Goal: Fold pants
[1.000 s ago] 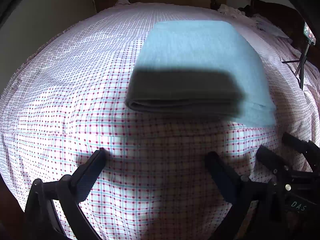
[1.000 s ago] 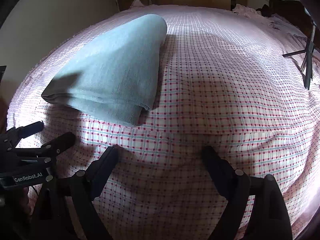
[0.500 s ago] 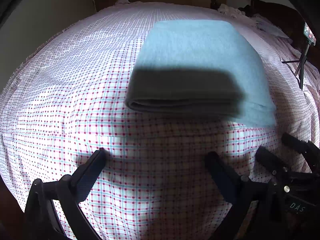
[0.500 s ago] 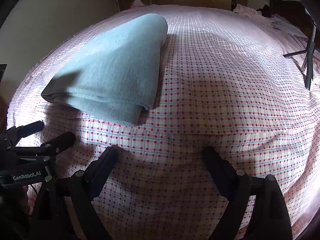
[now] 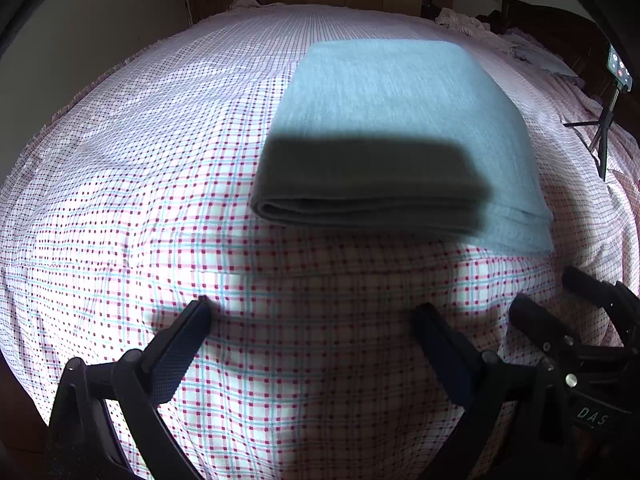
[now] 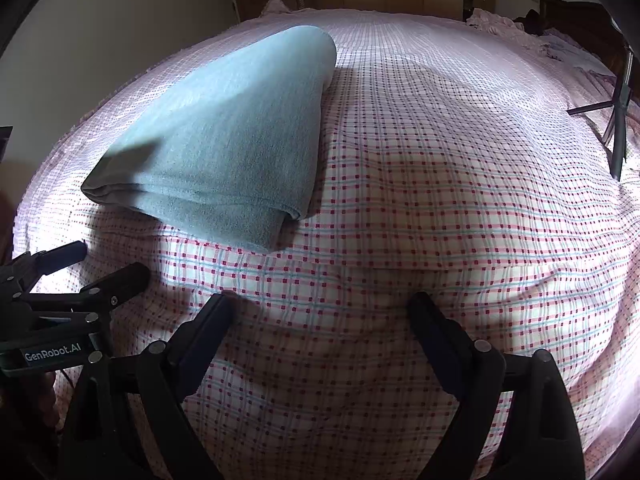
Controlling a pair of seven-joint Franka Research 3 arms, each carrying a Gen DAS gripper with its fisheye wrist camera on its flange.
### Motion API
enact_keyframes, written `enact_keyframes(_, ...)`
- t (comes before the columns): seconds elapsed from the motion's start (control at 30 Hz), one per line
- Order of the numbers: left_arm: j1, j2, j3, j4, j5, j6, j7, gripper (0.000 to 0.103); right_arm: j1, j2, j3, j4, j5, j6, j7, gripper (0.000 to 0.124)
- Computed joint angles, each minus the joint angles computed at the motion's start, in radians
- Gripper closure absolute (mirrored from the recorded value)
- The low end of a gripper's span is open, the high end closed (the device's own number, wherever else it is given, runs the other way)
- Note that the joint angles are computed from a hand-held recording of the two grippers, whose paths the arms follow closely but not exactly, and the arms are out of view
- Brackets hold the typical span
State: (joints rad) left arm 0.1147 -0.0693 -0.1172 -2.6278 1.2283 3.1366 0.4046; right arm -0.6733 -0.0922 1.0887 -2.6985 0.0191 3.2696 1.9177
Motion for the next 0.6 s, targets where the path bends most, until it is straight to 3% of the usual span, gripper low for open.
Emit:
enact_keyframes(0.1, -0.002, -0.001, 0.000, -0.001, -0.011, 0.000, 0.010, 0.000, -0.096, 0.002, 0.099, 0.006, -0.007, 0.004, 0.012, 0.038)
enact_keyframes(0.27, 0.000, 0.001, -0.002, 0.003, 0.008, -0.006, -0.006, 0.000, -0.137, 0.006, 0.137, 0.009, -0.010, 0.007, 0.011, 0.037)
enact_keyframes(0.6, -0.008, 0.002, 0.001, 0.005, 0.021, -0.010, -0.022, 0.000, -0.128, 0.005, 0.129, 0.008, -0.006, 0.006, 0.008, 0.037)
